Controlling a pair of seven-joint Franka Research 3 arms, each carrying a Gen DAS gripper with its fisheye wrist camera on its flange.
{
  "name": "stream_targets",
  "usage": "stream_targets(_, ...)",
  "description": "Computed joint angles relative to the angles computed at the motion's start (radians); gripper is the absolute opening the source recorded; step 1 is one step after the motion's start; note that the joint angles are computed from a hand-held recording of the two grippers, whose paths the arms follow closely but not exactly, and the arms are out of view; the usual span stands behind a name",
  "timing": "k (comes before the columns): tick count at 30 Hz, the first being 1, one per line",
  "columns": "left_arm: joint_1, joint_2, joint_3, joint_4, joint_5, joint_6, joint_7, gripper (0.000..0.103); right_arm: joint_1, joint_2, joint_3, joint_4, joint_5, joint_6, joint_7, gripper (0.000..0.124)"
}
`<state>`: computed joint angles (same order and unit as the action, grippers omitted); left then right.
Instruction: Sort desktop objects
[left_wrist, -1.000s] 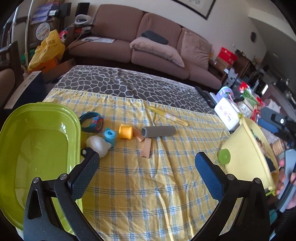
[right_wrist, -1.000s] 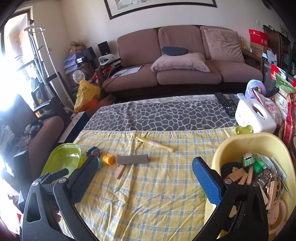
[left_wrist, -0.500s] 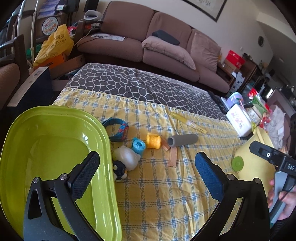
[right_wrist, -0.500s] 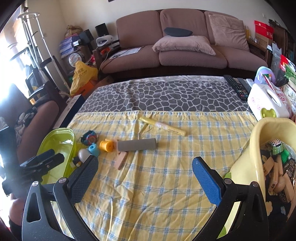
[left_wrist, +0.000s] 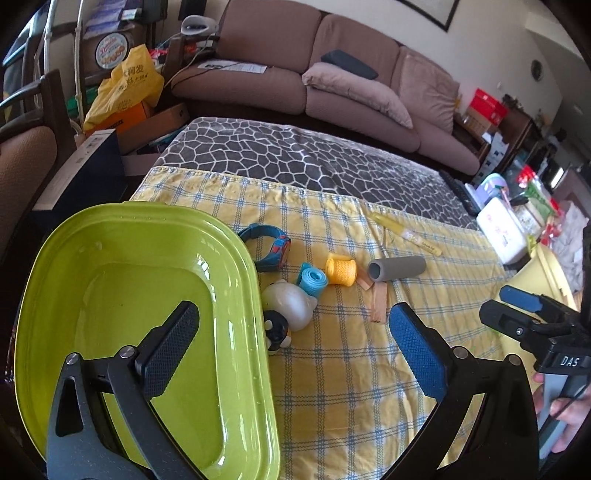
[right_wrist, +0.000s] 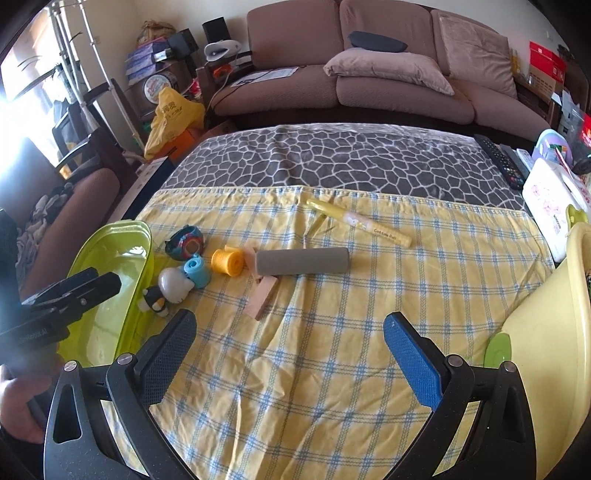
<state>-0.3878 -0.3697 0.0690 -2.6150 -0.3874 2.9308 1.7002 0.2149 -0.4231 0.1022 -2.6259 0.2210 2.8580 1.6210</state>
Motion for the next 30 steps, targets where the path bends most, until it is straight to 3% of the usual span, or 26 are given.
stream_targets(4,0.029,0.009,-0.03,0.006,0.045,-0.009,-0.021,0.103,0.005,0.033,0.006,0.018,0.002,0.005,0.014,0.102)
stream_targets(10,0.01,0.055,-0.013,0.043,0.008,-0.022,0.026,0.103,-0.033,0.103,0.038,0.065,-0.066,0.016,0.064,0.102)
stream_targets(17,0.052,0.078,-0.06,0.059,0.005,-0.021,0.024,0.103,-0.009,0.176,0.01,0.105,-0.06,0.033,0.08,0.103)
stream_targets(20,0.085,0.062,-0.097,0.047,0.06,-0.015,-0.026,0.103,-0.046,0.168,0.049,0.087,-0.143,0.03,0.138,0.102)
stream_targets(27,0.032,0.015,-0.082,0.01,0.092,0.015,-0.05,0.103,-0.142,0.095,0.108,0.0,-0.32,0.033,0.302,0.102)
stream_targets(30,0.02,-0.009,-0.09,-0.014,0.121,0.024,-0.078,0.103,-0.155,0.049,0.101,-0.044,-0.338,0.049,0.319,0.102)
